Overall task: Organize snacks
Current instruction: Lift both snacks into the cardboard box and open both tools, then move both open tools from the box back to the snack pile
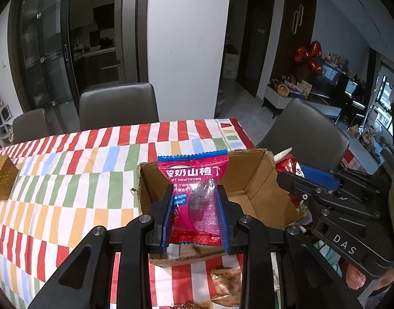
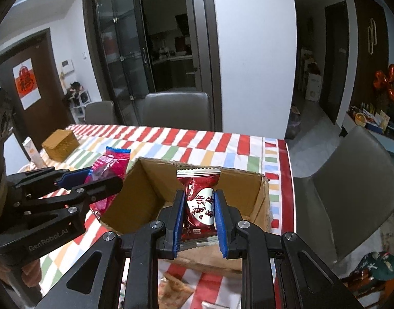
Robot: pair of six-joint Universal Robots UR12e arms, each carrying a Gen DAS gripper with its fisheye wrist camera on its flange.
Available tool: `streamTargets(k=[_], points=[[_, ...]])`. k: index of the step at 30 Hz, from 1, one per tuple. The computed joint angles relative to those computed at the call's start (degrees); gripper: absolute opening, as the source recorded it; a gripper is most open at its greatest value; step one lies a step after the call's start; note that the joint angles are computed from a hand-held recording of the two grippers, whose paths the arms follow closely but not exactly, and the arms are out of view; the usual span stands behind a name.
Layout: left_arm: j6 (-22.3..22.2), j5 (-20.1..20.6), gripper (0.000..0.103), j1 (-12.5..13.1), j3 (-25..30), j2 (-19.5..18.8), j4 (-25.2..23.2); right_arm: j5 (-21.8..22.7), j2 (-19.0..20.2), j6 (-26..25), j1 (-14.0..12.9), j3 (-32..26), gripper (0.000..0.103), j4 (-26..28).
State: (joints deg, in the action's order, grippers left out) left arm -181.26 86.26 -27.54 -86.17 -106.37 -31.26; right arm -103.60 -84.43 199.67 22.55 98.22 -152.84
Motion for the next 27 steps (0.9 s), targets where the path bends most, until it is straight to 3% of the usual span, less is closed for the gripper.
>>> streamTargets(k=[3, 5, 7, 8, 17, 27], points=[[-0.1, 0.0, 0.031, 0.0, 0.6, -0.4, -0.7, 0.3, 0.3, 0.3, -0.4, -0.3, 0.024, 0.8], [0.8, 1.3, 0.044, -0.2, 0.9, -0.6, -1.4, -0.5, 0.5, 0.8, -0.3, -0.6, 0.026, 1.3], [1.6, 3.7, 0.057, -0.6, 0.5, -0.3, -0.9, -1.7, 0.5, 1.5, -0.2, -0.7, 0.043, 2.1], [1.8, 3.9, 0.057, -0.7, 0.0, 0.0, -0.4, -2.1, 0.4, 1.7, 0.0, -0.5, 0.047, 1.8], [3.2, 1.3, 0.061, -0.3, -5.3, 4.3, 3.2, -4.3, -1.7, 0.9, 1.9, 2.4, 0.047, -1.3], [4.5, 1.5, 0.064, -1.3, -10.3, 7.7, 6.5, -4.7, -4.4, 2.8, 3.8, 6.2, 0.047, -3.6]])
